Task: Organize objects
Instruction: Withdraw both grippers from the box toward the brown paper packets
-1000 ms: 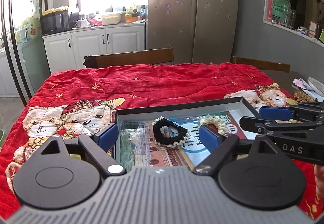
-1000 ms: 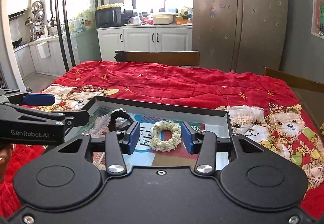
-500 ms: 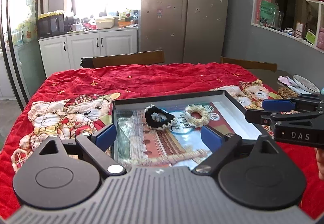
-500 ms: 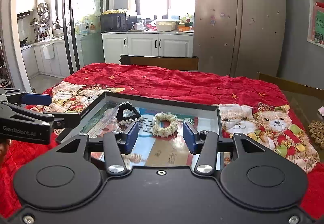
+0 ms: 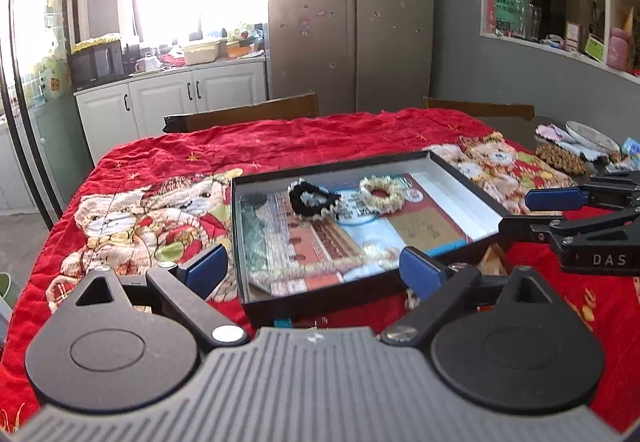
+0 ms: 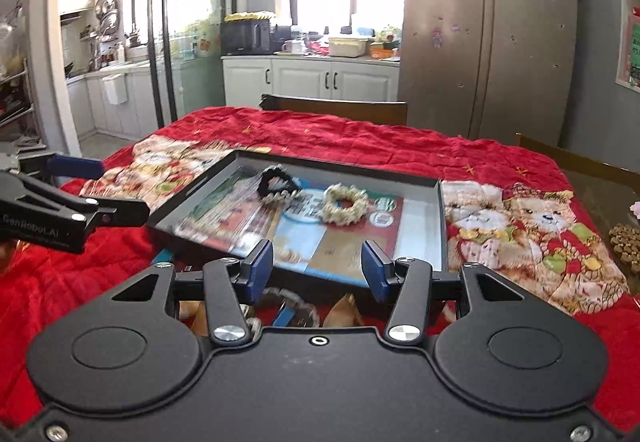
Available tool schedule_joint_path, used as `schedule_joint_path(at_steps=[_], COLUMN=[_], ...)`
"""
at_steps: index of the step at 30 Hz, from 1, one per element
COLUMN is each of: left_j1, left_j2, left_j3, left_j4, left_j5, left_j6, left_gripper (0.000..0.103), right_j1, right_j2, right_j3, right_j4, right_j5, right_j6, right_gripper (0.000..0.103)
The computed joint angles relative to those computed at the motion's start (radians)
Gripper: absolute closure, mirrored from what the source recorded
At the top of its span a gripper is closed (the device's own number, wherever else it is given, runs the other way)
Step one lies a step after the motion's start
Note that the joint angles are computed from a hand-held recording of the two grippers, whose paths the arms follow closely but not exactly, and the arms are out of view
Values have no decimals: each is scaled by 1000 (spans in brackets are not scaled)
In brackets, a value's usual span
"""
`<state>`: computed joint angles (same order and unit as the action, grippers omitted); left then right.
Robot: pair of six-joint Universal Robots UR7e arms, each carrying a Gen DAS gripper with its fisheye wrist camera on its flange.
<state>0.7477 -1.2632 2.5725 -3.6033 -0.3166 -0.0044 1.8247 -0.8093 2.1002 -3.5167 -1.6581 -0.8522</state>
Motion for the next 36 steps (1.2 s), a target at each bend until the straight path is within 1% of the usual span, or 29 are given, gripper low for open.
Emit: schedule_joint_path(at_steps=[4, 6, 10, 17, 20, 24, 29, 32, 36], left_j1=[-10, -10, 0, 24, 27, 29, 54, 70, 92], left_j2=[-15, -15, -21, 19, 44, 97, 137, 168, 171], left_j3=[39, 53, 81, 97, 100, 101, 91, 81, 75], left_j4=[51, 55, 71, 46, 3, -85, -150, -200, -211], left_j5=[-1, -7, -55, -121, -138, -140, -161, -162, -181], left_j6=[-56, -70, -96, -110, -89, -38, 0, 26, 33], left_gripper=[5, 4, 4, 4, 4, 4, 4, 6, 9], right_j1=[-16, -26, -47, -80, -88, -103, -122, -125, -127], right_j2=[-20, -34, -61, -88, -88, -84, -84, -70, -56], right_j3=[50, 73, 113, 158, 166, 173, 171, 166, 162], right_j4=[-10, -6, 2, 24, 35, 41, 74, 75, 77], right_j5=[14, 24, 44, 73, 69, 65, 70, 64, 54], right_j6=[-29, -35, -57, -76, -77, -71, -59, -55, -56], right_gripper=[56, 56, 56, 56, 56, 56, 56, 56, 57])
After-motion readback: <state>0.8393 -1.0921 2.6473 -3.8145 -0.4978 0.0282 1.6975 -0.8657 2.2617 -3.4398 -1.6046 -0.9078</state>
